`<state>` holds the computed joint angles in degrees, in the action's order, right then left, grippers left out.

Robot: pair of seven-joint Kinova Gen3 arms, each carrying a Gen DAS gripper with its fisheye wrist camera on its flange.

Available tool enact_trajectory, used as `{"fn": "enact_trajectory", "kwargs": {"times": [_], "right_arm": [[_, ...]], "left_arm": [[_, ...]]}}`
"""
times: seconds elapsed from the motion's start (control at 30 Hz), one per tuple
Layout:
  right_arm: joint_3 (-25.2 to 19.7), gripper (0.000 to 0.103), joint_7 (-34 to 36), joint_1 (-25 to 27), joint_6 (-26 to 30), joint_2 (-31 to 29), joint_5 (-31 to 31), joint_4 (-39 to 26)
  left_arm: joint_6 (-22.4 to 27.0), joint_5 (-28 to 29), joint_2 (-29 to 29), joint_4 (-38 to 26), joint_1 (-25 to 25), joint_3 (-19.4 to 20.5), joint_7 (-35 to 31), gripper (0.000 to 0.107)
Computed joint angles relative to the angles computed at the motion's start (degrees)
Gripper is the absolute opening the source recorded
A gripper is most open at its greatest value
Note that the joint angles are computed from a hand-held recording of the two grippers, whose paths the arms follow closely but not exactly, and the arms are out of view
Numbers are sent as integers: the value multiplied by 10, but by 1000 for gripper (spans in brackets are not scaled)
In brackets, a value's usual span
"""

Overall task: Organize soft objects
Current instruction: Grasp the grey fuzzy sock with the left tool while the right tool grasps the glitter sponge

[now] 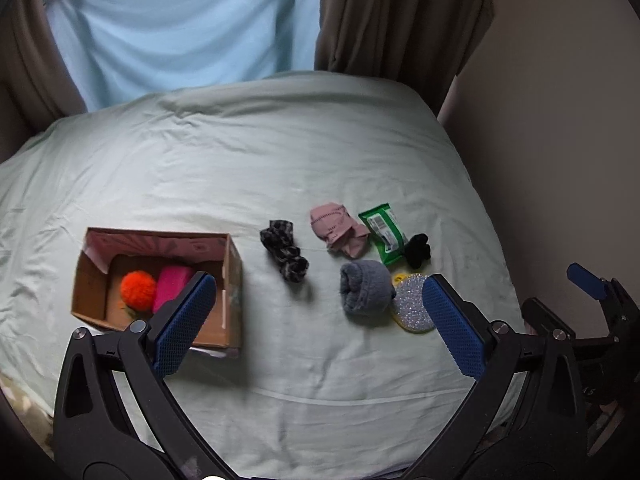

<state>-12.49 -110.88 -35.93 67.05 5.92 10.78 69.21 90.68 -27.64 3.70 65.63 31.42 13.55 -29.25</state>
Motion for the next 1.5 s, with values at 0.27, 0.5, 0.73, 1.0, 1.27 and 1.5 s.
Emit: {"fn": "enact_trajectory", "kwargs": {"times": [0.27, 0.5, 0.73, 1.0, 1.27, 1.5], "right_arm": [[16, 103, 88, 48, -77, 36, -67, 66], [24, 103, 130, 65, -100, 81, -98, 93], [29, 103, 161, 60, -131, 134, -94, 118], [31, 103, 196, 55, -150, 179, -95, 126], [38, 103, 204, 38, -135, 217, -93, 110], [45, 103, 189, 34, -116, 238, -88, 90]], "left_arm": [[-95, 116, 72, 28, -45, -38, -59, 103], [-144, 197, 138, 38, -79, -61, -115, 102], [-160, 249, 222, 22, -95, -73, -160, 102], [-163, 268, 273, 19, -95, -88, -166, 102], [-187, 292, 283, 46, -117, -84, -186, 94], [-194, 292, 287, 50, -105, -79, -216, 68]]}}
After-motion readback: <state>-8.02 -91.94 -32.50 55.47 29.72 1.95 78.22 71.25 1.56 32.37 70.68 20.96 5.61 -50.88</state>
